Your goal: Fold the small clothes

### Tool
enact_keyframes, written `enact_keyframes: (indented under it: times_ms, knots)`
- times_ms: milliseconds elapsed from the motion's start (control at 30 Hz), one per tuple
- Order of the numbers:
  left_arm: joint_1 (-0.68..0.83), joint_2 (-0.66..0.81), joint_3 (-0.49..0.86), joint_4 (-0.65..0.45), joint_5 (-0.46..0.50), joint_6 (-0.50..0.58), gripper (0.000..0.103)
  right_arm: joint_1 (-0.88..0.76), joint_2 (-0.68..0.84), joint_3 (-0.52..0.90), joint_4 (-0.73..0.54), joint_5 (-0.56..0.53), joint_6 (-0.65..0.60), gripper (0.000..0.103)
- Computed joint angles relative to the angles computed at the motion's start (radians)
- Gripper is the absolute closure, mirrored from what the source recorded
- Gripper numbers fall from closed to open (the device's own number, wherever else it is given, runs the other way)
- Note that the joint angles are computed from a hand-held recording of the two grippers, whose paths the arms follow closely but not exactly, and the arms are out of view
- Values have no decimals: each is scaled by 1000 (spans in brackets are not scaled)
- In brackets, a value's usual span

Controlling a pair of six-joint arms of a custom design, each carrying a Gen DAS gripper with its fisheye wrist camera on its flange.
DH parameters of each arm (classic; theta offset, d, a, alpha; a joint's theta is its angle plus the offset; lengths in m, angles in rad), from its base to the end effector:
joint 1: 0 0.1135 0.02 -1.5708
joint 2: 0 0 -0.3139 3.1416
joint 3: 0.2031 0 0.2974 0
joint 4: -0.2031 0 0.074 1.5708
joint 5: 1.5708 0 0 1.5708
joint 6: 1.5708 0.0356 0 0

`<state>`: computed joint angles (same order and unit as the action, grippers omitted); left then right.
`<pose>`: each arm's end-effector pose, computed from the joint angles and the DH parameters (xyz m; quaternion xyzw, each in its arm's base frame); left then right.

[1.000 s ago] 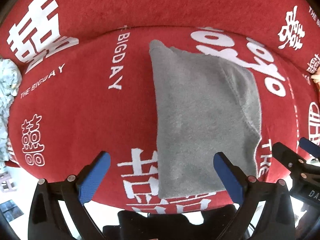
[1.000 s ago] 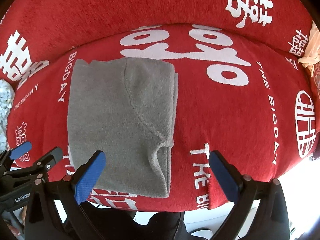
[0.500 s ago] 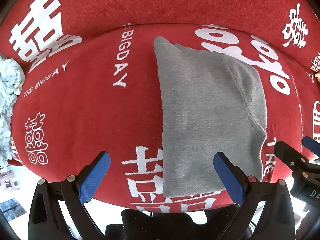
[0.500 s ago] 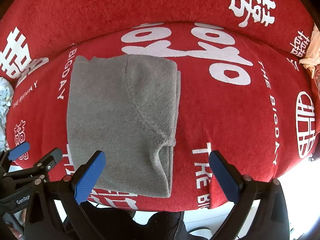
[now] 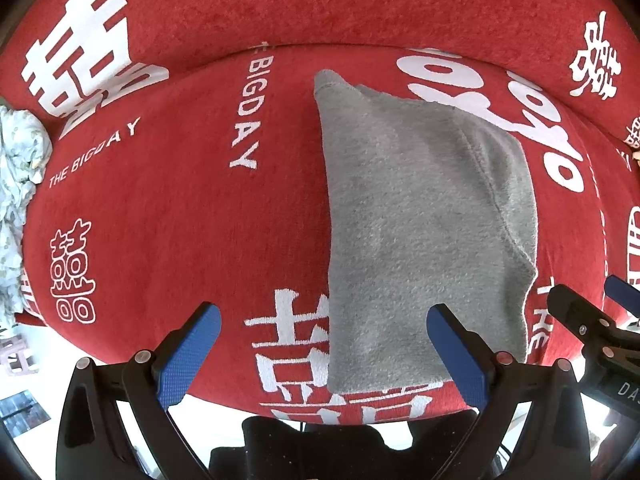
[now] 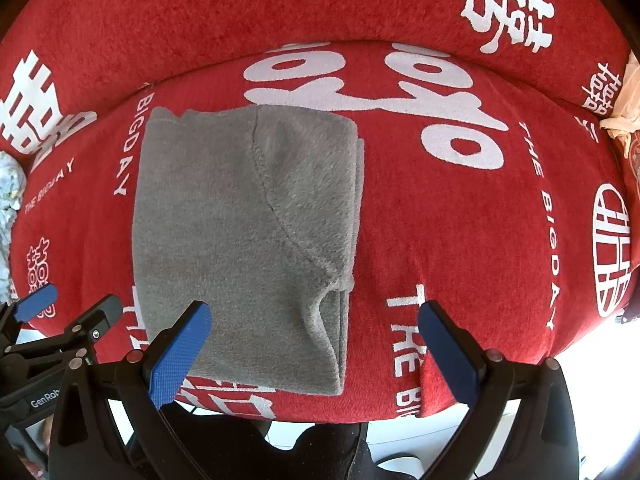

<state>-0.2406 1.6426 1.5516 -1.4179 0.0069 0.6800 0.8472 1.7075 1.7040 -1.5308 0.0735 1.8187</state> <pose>0.3348 -0.0824 0.3505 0.4441 0.8954 0.0034 0.0310 0.2392 0.2668 0.3740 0.4671 0.8833 0.0091 0.0400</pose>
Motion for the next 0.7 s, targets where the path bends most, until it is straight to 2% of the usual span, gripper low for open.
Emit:
enact_keyframes:
  times_ms: [700]
  knots:
    - [4,-7,-10,9,-5,0,0,0,6,5,1,-1,-3,0]
